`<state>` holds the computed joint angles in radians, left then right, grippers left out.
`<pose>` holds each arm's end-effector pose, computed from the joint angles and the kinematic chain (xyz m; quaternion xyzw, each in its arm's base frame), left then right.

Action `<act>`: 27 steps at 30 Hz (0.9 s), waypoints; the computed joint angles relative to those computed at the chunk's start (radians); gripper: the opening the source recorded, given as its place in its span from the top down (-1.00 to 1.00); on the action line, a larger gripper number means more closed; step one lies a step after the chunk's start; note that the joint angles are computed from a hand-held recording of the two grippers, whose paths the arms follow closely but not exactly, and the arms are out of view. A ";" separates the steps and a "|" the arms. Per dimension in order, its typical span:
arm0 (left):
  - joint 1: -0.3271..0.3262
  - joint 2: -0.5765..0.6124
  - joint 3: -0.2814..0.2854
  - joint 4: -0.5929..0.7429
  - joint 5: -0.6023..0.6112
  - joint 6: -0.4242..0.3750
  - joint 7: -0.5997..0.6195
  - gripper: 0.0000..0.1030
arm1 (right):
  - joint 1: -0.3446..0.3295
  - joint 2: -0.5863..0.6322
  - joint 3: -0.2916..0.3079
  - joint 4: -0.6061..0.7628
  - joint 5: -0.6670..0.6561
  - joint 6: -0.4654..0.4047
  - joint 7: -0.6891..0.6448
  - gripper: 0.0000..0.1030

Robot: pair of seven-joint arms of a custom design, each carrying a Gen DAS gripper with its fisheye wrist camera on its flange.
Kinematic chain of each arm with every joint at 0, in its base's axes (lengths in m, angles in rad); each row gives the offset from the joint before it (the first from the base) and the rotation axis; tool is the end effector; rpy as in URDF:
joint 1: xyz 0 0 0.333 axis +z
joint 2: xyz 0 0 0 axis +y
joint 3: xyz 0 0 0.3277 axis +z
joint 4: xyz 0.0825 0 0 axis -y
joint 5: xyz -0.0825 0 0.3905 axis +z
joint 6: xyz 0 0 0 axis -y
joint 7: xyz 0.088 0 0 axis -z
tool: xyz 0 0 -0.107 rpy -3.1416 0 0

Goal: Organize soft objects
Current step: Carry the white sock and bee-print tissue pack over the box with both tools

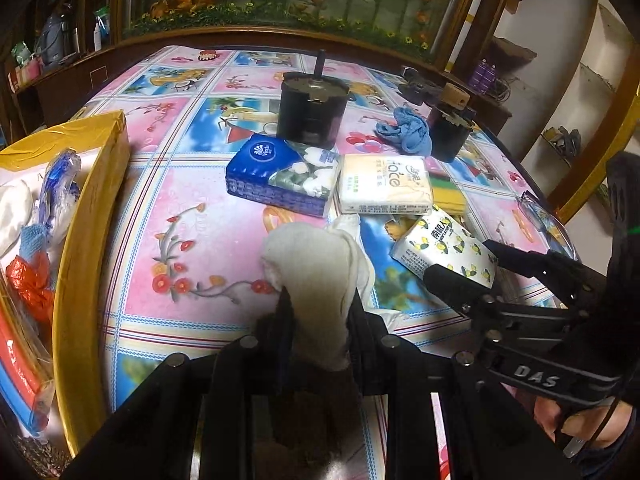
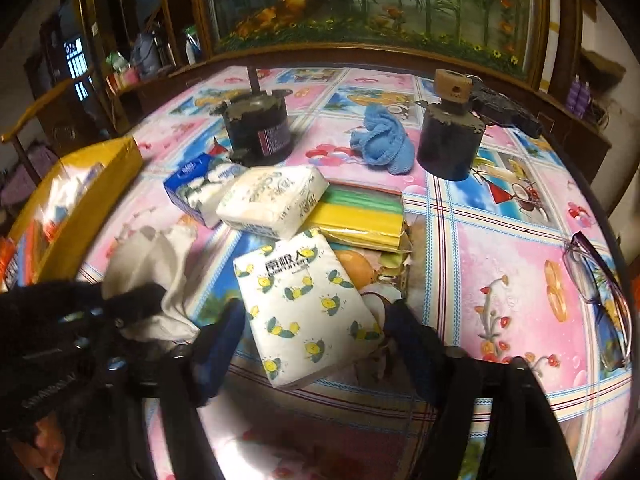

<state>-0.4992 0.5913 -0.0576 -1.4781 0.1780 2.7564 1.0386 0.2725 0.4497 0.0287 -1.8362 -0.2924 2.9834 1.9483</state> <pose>0.6545 -0.4040 0.4181 -0.6153 0.7113 -0.3160 0.1248 0.6632 0.2246 0.3711 -0.7232 0.5983 -0.2052 0.2775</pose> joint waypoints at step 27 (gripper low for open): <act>-0.124 -0.081 0.147 -0.118 0.183 0.155 -0.178 0.55 | -0.033 -0.068 -0.004 -0.130 0.036 0.348 0.100 -0.27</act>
